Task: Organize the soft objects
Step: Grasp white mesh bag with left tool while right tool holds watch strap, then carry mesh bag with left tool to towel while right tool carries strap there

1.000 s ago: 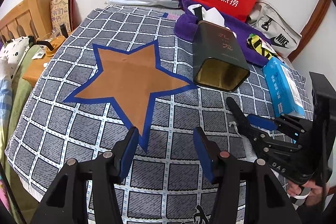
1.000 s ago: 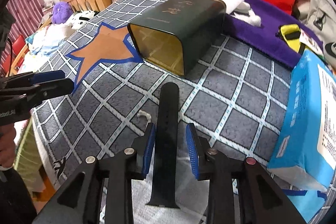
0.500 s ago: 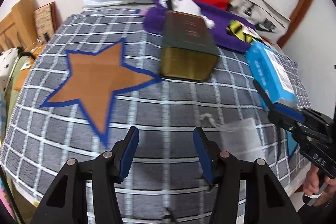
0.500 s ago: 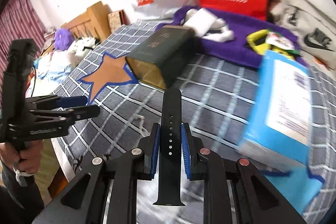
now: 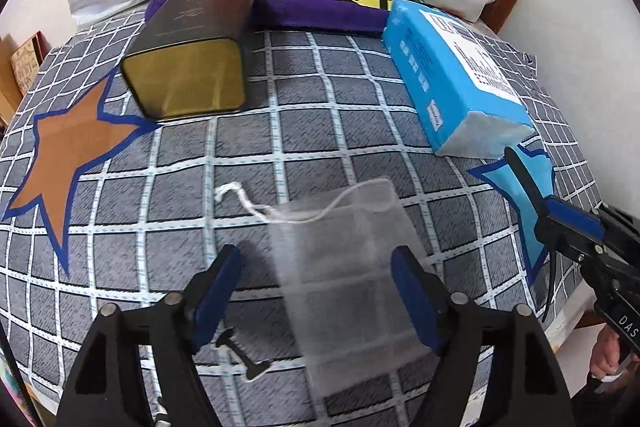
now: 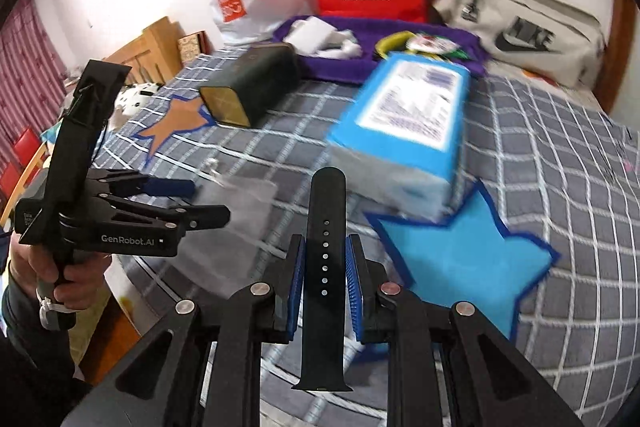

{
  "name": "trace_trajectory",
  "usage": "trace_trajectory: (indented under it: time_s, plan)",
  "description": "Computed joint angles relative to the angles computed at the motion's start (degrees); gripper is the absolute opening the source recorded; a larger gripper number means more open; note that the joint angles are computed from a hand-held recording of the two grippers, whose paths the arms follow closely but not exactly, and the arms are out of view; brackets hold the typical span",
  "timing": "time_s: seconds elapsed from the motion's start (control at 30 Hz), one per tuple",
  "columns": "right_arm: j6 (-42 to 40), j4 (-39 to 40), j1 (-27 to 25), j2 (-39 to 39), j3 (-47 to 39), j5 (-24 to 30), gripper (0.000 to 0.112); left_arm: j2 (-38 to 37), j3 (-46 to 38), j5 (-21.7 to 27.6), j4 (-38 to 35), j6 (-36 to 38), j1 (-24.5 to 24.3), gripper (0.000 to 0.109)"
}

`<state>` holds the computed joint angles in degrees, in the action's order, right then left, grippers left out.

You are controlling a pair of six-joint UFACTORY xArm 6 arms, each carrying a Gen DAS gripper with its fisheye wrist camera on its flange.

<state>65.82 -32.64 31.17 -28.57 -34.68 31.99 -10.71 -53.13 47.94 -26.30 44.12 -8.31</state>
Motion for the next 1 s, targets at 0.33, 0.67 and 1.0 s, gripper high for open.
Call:
trace_trajectory:
  time_s: [0.33, 0.67, 1.0]
  plan:
    - [4.6, -1.3, -1.5, -4.6, 6.1, -0.6, 0.02, -2.6, 6.0, -10.6, 10.0, -9.7, -6.9, 0.094]
    - [4.6, -1.2, -2.3, 0.1, 5.3, -3.4, 0.02, -3.7, 6.6, -12.2, 5.6, -4.7, -6.1, 0.024]
    - [3.9, -0.4, -2.2, -1.1, 5.0, -3.6, 0.02, -3.1, 3.4, -8.3, 5.4, -5.6, -3.0, 0.008]
